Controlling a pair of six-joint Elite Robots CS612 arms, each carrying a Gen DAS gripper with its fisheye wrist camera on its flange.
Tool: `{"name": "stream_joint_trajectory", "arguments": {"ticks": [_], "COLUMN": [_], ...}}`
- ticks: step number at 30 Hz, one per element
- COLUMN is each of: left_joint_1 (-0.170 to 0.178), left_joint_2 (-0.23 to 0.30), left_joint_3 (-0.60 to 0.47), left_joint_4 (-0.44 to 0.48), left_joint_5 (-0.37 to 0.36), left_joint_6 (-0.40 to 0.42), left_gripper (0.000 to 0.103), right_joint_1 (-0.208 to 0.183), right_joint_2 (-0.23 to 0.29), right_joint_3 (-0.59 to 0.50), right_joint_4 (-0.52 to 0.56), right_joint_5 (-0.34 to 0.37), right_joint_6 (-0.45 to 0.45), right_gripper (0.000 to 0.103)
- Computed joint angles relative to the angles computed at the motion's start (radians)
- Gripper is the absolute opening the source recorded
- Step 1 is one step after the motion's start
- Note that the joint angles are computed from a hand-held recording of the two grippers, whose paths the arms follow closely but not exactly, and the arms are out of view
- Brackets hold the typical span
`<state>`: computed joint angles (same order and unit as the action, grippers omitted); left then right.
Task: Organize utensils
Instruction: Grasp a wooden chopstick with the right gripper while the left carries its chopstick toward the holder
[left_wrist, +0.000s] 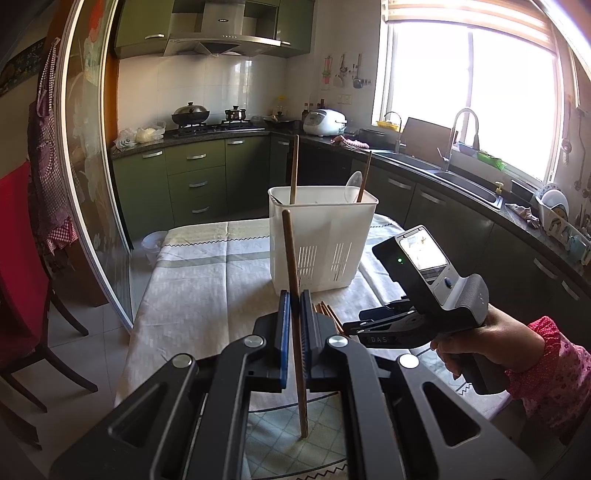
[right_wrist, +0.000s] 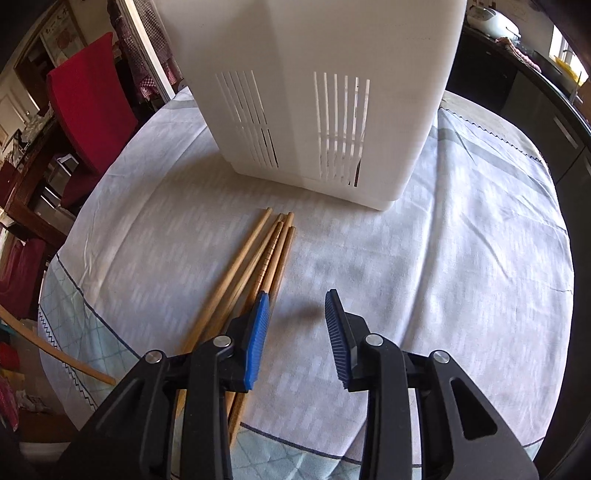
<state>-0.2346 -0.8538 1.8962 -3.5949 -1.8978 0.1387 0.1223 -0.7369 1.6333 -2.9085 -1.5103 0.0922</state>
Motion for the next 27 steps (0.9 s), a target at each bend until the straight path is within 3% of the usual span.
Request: {"name": "stream_joint_trajectory", "arguments": {"ticks": [5, 12, 27], "left_joint_1": [-0.001, 0.001, 0.004], "left_joint_2": [-0.001, -0.002, -0.002], "left_joint_3": [0.001, 0.002, -0.002], "left_joint_4": [-0.001, 0.002, 0.014], "left_joint_5": [0.001, 0.006, 0.008], "left_joint_6": [0.000, 0.009, 0.014], "left_gripper": [0.006, 0.006, 0.006], "right_joint_1": [0.014, 0.038, 0.047], "right_joint_2": [0.008, 0.014, 0.030], "right_joint_3": [-0.012, -0.028, -0.056], "right_joint_4": [0.001, 0.021, 0.031], "right_joint_5": [-0.017, -0.119, -0.109], "right_joint_6": [-0.008, -0.031, -0.039], "right_gripper": [0.033, 0.033, 0.027]}}
